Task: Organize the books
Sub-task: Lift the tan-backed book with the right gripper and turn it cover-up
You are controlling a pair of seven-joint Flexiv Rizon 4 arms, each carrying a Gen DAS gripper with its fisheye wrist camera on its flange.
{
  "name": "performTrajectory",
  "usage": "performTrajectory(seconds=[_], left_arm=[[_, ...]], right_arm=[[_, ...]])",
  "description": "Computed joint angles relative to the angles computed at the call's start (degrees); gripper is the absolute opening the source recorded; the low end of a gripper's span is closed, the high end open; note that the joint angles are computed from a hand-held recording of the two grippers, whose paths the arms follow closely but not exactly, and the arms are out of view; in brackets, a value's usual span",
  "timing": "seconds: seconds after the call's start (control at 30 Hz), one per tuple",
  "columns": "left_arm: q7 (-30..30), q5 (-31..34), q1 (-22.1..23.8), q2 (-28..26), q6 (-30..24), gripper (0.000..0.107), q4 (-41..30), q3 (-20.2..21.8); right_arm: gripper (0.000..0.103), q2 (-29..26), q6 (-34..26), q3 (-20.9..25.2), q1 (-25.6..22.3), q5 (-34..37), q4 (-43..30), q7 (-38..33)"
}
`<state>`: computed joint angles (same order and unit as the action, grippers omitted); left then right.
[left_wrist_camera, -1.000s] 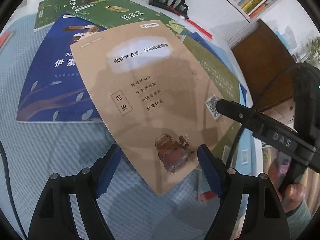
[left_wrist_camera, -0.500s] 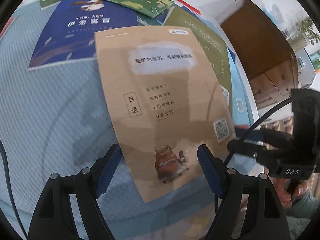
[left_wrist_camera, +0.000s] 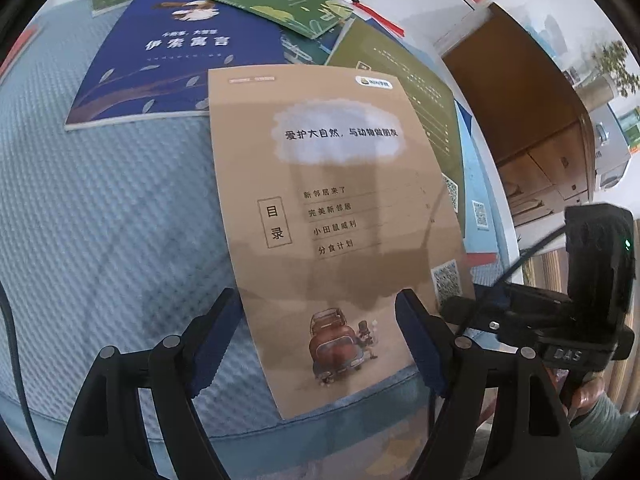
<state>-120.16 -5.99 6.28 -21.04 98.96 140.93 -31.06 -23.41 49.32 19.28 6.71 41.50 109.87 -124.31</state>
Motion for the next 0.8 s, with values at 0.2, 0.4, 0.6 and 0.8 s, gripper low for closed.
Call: performTrajectory(seconds=[0.2, 0.4, 0.6, 0.8], left_arm=[[-1.5, 1.6, 2.5, -0.1, 1.8, 0.077, 1.5, -2.1], [-5.3, 4.7, 5.7, -1.9, 5.3, 0.077, 2.2, -4.2], [-11.8, 10.0, 9.6, -3.7, 10.9, 0.077, 4.3, -6.5], [-18.2, 16.0, 12.6, -5.8, 16.9, 0.077, 6.0, -7.1]], right_arm=[[0.037, 2.1, -5.3, 0.5, -2.8, 7.6, -2.1, -7.8], [0.037, -1.0, -3.2, 0.1, 0.8, 6.6, -4.2, -4.1], [0.035, 2.6, -0.7, 1.4, 1.7, 6.5, -2.7, -8.1], [0.035, 4.5, -3.6, 1.5, 2.3, 9.2, -3.9, -9.4]])
